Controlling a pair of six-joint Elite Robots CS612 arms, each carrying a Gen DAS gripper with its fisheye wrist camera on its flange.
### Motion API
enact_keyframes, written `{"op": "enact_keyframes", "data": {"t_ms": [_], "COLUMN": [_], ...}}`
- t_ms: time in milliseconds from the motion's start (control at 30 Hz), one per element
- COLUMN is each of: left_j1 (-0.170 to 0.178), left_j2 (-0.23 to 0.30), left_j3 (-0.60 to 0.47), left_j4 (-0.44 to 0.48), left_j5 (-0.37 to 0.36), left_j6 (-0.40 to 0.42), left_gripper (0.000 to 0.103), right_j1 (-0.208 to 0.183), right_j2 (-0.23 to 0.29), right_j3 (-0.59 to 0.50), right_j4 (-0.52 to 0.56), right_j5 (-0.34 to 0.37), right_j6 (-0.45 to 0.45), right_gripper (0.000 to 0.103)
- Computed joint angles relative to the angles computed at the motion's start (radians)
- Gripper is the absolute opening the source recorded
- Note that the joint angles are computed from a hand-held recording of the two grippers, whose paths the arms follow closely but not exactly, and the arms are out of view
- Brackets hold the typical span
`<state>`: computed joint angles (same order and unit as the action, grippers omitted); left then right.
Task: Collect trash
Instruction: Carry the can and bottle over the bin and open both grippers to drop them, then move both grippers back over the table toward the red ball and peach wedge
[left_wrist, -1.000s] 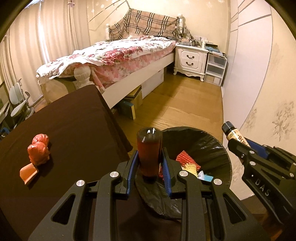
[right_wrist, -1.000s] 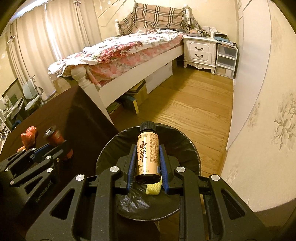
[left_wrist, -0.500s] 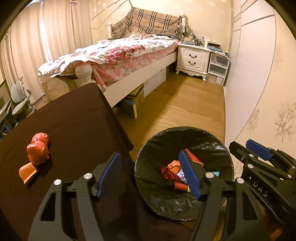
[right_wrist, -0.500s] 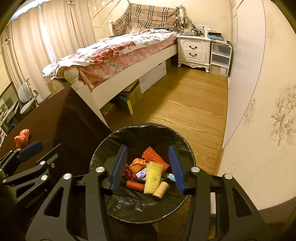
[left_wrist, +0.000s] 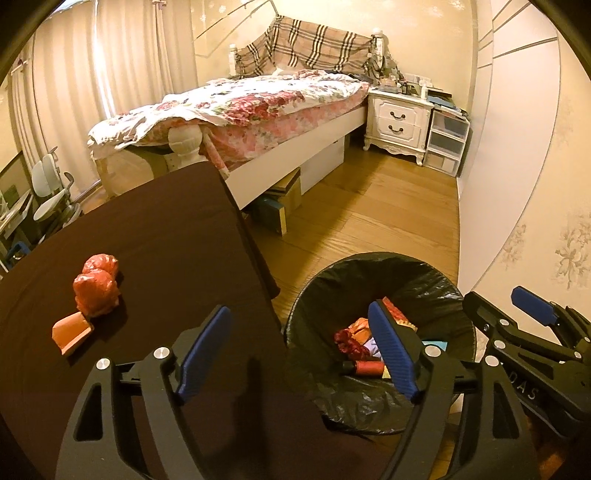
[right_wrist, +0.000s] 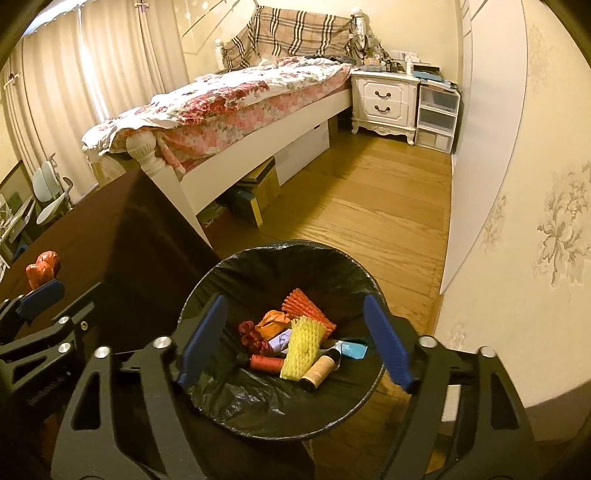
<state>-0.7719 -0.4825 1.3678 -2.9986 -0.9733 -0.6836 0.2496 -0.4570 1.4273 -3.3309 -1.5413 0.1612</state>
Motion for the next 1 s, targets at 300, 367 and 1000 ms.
{"op": "enact_keyframes", "data": {"t_ms": [300, 367, 1000], "left_j1": [-0.005, -0.006, 0.04], "left_j2": [-0.026, -0.034, -0.137], "left_j3": [0.057, 0.079, 0.288], "left_j4": [0.002, -0.002, 0.096], "left_j5": [0.043, 0.053, 0.105], "left_j6": [-0.041, -0.051, -0.31], "left_gripper": [0.08, 0.081, 0.081], "right_j1": [0.012, 0.018, 0.108], "right_j2": [-0.006, -0.008, -0.007], "right_j3": [0.009, 0.009, -0.065], "right_j4": [-0.003, 0.003, 0.109], "right_j5": [0.001, 0.008, 0.159], "right_j6": [-0.006, -0.015, -0.155], "right_gripper": [0.085, 0.085, 0.086]}}
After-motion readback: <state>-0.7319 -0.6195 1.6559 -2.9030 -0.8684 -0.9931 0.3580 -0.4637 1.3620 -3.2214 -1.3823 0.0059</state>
